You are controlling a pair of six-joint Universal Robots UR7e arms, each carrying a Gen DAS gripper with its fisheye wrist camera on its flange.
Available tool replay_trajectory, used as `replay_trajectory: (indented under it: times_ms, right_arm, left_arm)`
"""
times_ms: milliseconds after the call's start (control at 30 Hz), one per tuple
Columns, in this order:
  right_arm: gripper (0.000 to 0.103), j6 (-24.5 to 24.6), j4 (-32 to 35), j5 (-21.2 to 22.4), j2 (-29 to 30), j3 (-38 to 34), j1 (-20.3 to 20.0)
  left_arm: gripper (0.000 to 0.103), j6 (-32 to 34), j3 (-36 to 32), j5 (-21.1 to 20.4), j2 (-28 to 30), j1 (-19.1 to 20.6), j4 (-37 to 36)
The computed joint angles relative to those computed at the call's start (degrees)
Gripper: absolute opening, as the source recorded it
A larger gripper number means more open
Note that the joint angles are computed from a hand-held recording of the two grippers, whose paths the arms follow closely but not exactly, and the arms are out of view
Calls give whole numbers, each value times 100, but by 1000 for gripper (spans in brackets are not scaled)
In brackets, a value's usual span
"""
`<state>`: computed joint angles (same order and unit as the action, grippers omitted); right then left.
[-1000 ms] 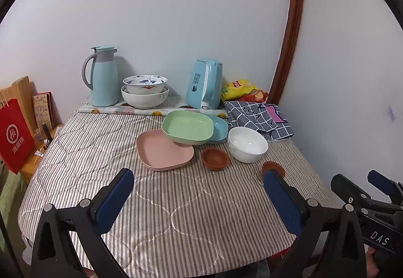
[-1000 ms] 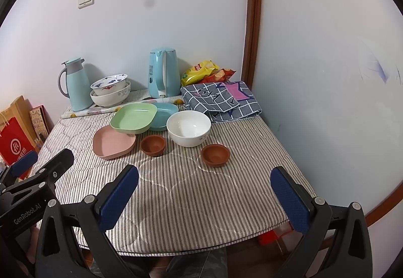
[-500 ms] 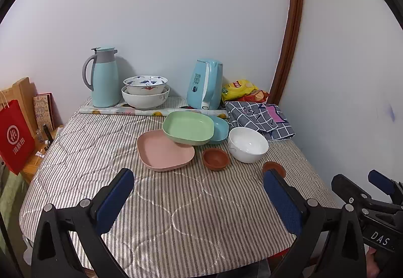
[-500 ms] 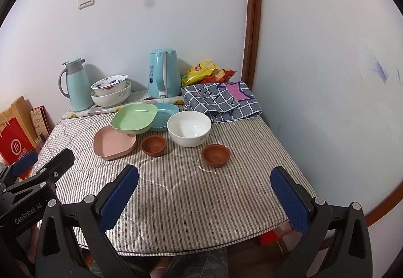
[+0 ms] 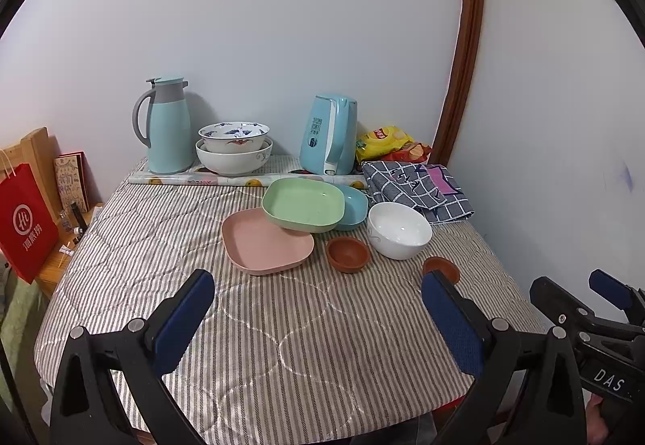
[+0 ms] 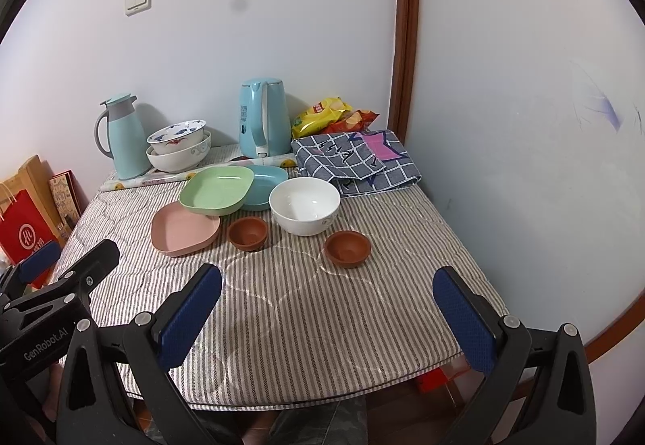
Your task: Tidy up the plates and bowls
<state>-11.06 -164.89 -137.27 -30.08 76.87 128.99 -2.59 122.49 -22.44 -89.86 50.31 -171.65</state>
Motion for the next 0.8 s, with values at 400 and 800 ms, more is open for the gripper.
replay_trajectory:
  times_ms: [400,800]
  right_arm:
    - [103,137,292,117,155,-305,-45]
    - [103,242,738,524,651,-1173,-215]
  left_arm:
    - [103,-9,-367,-239,141,349,230]
    - [103,196,-1210,-506,593,873,562]
